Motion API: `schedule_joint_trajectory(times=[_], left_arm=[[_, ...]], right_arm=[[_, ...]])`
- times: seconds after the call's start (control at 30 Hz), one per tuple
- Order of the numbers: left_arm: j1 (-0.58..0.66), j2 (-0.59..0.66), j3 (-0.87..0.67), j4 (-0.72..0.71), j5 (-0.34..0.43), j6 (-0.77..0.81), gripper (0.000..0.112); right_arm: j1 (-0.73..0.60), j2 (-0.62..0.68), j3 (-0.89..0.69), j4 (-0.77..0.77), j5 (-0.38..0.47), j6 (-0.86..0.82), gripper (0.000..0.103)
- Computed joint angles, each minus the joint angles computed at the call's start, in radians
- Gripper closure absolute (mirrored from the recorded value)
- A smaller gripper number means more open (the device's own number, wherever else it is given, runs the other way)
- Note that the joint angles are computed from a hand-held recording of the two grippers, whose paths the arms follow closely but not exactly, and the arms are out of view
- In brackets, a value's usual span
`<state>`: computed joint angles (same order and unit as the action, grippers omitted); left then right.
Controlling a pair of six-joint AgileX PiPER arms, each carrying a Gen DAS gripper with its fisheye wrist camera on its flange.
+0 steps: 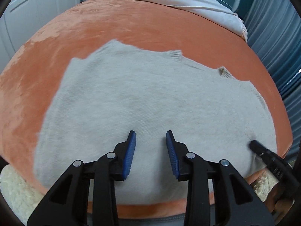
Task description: Fold small clothes
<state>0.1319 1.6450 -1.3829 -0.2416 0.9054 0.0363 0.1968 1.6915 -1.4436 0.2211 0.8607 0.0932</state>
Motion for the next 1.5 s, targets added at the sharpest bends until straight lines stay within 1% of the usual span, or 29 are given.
schedule_joint_trajectory(times=[0.07, 0.1, 0.13, 0.2, 0.23, 0.27, 0.3, 0.37, 0.4, 0.43, 0.47, 0.53, 0.57, 0.63, 0.7, 0.77, 0.87, 0.9, 0.93, 0.97, 1.03, 1.1, 1.13, 1.17, 1.27, 1.3, 1.37, 1.43, 1.5], left_arm=[[0.066, -0.023, 0.05, -0.046, 0.001, 0.063, 0.079], [0.077, -0.04, 0.083, -0.059, -0.012, 0.07, 0.079], [0.09, -0.039, 0.09, -0.06, -0.015, 0.079, 0.079], [0.089, -0.074, 0.141, -0.031, -0.043, 0.077, 0.079], [0.078, -0.086, 0.154, -0.013, -0.052, 0.064, 0.079], [0.066, -0.097, 0.163, 0.008, -0.056, 0.047, 0.079], [0.051, -0.106, 0.166, 0.037, -0.057, 0.026, 0.079], [0.037, -0.112, 0.167, 0.066, -0.052, -0.002, 0.079], [0.037, -0.114, 0.174, 0.064, -0.056, -0.005, 0.079], [0.041, -0.116, 0.179, 0.058, -0.057, -0.003, 0.079], [0.045, -0.118, 0.183, 0.049, -0.059, 0.001, 0.079], [0.043, -0.119, 0.187, 0.048, -0.063, -0.001, 0.079], [0.041, -0.121, 0.189, 0.051, -0.064, -0.003, 0.079], [0.039, -0.124, 0.194, 0.053, -0.07, -0.004, 0.079], [0.038, -0.128, 0.205, 0.053, -0.082, -0.003, 0.079], [0.033, -0.128, 0.21, 0.06, -0.09, -0.009, 0.079], [0.031, -0.133, 0.211, 0.068, -0.088, -0.01, 0.079], [0.033, -0.135, 0.212, 0.063, -0.085, -0.005, 0.079], [0.038, -0.139, 0.213, 0.056, -0.082, 0.003, 0.079], [0.042, -0.146, 0.217, 0.049, -0.078, 0.009, 0.079], [0.065, -0.175, 0.231, 0.019, -0.067, 0.029, 0.079], [0.117, -0.224, 0.264, -0.055, -0.073, 0.081, 0.079], [0.146, -0.248, 0.281, -0.088, -0.075, 0.102, 0.076], [0.174, -0.269, 0.294, -0.105, -0.073, 0.104, 0.064], [0.285, -0.313, 0.326, -0.202, -0.055, 0.141, 0.05], [0.317, -0.318, 0.329, -0.227, -0.041, 0.142, 0.047], [0.365, -0.321, 0.337, -0.279, -0.023, 0.157, 0.036], [0.38, -0.304, 0.34, -0.287, -0.022, 0.143, 0.033], [0.411, -0.27, 0.347, -0.336, -0.006, 0.15, 0.033]], right_arm=[[-0.098, -0.054, 0.078, -0.083, -0.011, 0.054, 0.098], [-0.145, -0.059, 0.096, -0.095, -0.006, 0.046, 0.103], [-0.204, -0.082, 0.138, -0.066, -0.02, 0.025, 0.103], [-0.31, -0.092, 0.158, 0.066, 0.026, -0.02, 0.103], [-0.328, -0.087, 0.153, 0.089, 0.042, -0.017, 0.103], [-0.317, -0.088, 0.146, 0.072, 0.044, -0.011, 0.103], [-0.281, -0.107, 0.154, 0.015, 0.024, 0.028, 0.103], [-0.174, -0.134, 0.151, -0.14, 0.003, 0.132, 0.103], [-0.148, -0.129, 0.155, -0.182, 0.003, 0.147, 0.103], [-0.115, -0.09, 0.134, -0.226, 0.04, 0.192, 0.103], [-0.116, -0.066, 0.122, -0.23, 0.078, 0.197, 0.103], [-0.126, -0.054, 0.088, -0.212, 0.105, 0.214, 0.103], [-0.123, -0.071, 0.079, -0.21, 0.106, 0.208, 0.103], [-0.116, -0.099, 0.094, -0.201, 0.068, 0.192, 0.103], [-0.087, -0.074, 0.09, -0.252, 0.096, 0.236, 0.102], [-0.098, -0.043, 0.118, -0.238, 0.092, 0.218, 0.103], [-0.093, -0.021, 0.056, -0.254, 0.146, 0.247, 0.103], [-0.091, -0.029, 0.048, -0.247, 0.15, 0.264, 0.1], [-0.09, -0.043, 0.056, -0.231, 0.143, 0.264, 0.094], [-0.081, -0.042, 0.035, -0.213, 0.147, 0.259, 0.092], [-0.044, -0.058, 0.007, -0.184, 0.152, 0.249, 0.092], [0.0, -0.069, -0.012, -0.148, 0.142, 0.216, 0.092], [0.039, -0.054, -0.059, -0.148, 0.153, 0.21, 0.092], [0.064, -0.024, -0.115, -0.149, 0.166, 0.203, 0.092], [0.134, 0.07, -0.252, -0.118, 0.194, 0.195, 0.092], [0.149, 0.11, -0.296, -0.111, 0.197, 0.196, 0.092], [0.191, 0.23, -0.454, -0.122, 0.251, 0.212, 0.092], [0.226, 0.321, -0.575, -0.132, 0.304, 0.227, 0.092], [0.252, 0.38, -0.642, -0.143, 0.342, 0.245, 0.092]])
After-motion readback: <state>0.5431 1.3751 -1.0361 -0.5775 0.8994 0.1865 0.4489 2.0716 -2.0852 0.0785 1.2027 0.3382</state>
